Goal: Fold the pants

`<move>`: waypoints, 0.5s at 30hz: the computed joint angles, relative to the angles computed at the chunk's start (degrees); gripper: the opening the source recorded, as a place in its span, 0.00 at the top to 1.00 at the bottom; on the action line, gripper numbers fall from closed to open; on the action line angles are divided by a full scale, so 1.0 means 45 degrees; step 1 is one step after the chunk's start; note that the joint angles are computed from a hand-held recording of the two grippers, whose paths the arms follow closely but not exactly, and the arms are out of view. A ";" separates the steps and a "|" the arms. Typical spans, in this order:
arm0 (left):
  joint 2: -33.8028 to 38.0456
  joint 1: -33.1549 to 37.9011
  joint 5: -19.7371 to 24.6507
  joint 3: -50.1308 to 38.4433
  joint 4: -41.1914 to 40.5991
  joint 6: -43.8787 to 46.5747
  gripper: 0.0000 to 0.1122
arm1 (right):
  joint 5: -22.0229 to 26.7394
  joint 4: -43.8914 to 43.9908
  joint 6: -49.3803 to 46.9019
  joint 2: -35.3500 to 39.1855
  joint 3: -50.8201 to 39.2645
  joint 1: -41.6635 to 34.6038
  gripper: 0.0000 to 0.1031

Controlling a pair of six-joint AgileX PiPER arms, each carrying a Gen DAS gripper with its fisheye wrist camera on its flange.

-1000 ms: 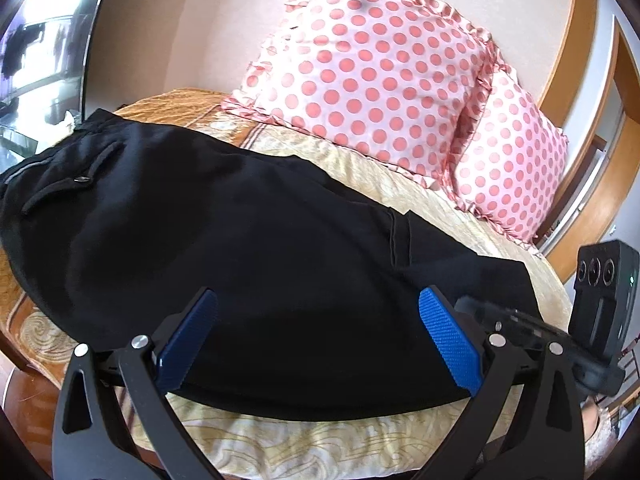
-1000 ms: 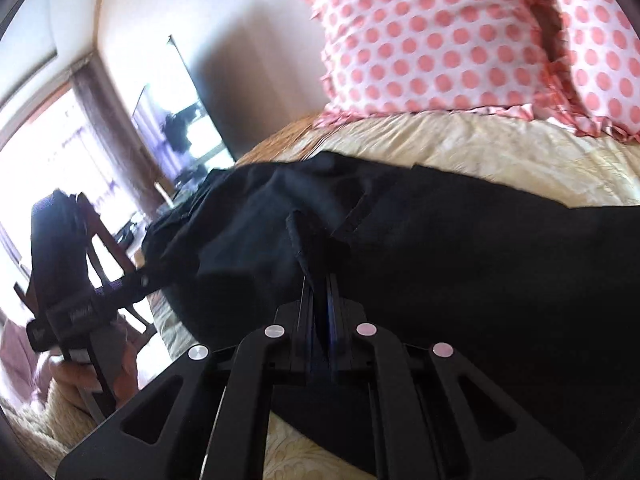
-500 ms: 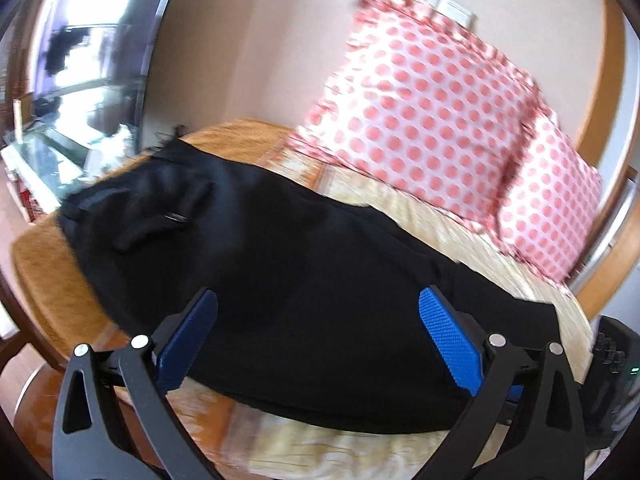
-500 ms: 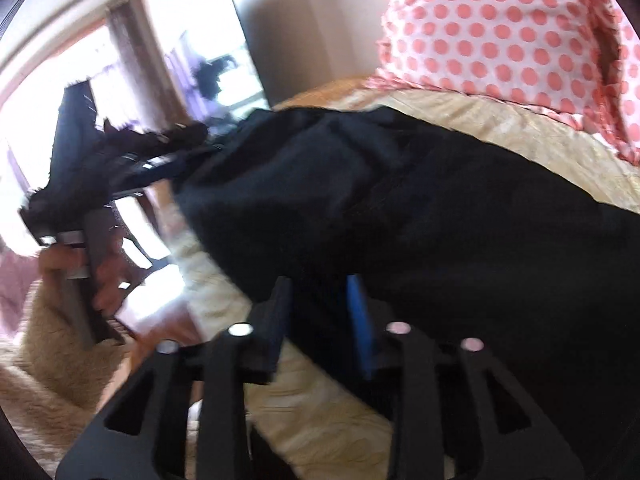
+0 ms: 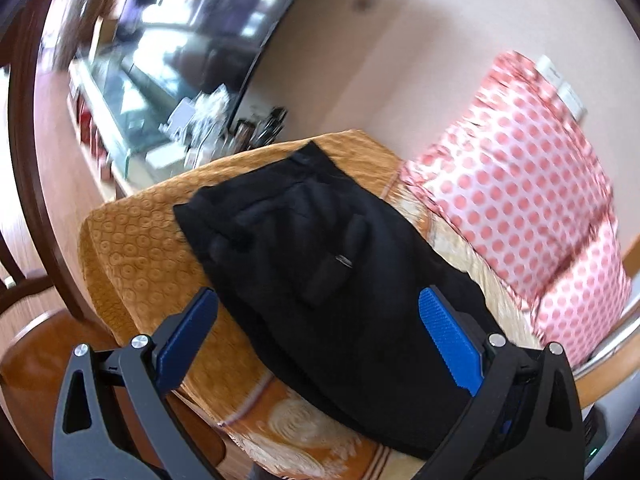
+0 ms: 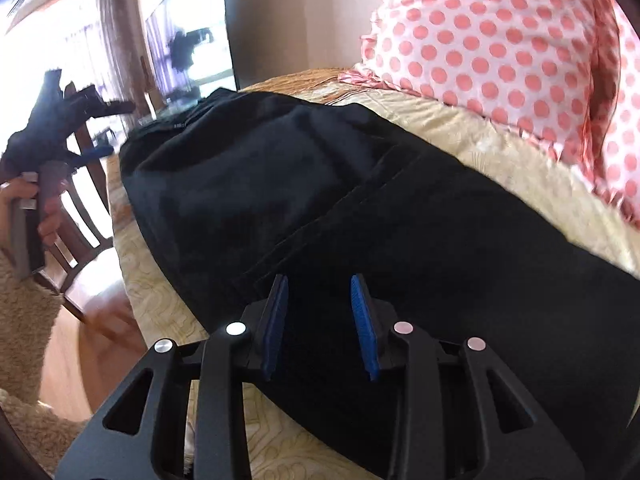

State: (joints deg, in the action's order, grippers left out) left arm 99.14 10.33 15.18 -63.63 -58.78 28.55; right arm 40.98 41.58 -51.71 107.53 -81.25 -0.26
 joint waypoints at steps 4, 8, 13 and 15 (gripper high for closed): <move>0.1186 0.0876 0.1685 -0.1332 -0.0281 -0.0427 0.11 | 0.0521 0.0371 -0.0075 0.0223 -0.0315 -0.0246 0.64; 0.1851 0.0998 0.2226 -0.2123 0.0426 -0.1483 0.11 | 0.0419 0.0487 -0.0311 0.0082 -0.0075 -0.0221 0.62; 0.1916 0.0885 0.2528 -0.2431 0.1782 -0.2995 0.11 | 0.0653 0.0719 -0.0461 0.0250 -0.0292 -0.0297 0.53; 0.1878 0.0897 0.3238 -0.2415 0.1305 -0.2648 0.11 | 0.0747 0.0896 -0.0686 0.0290 -0.0308 -0.0306 0.47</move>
State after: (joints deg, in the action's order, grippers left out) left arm 107.59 14.37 29.75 -74.50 -52.91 16.63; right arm 44.34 45.61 -54.80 108.83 -82.64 -1.63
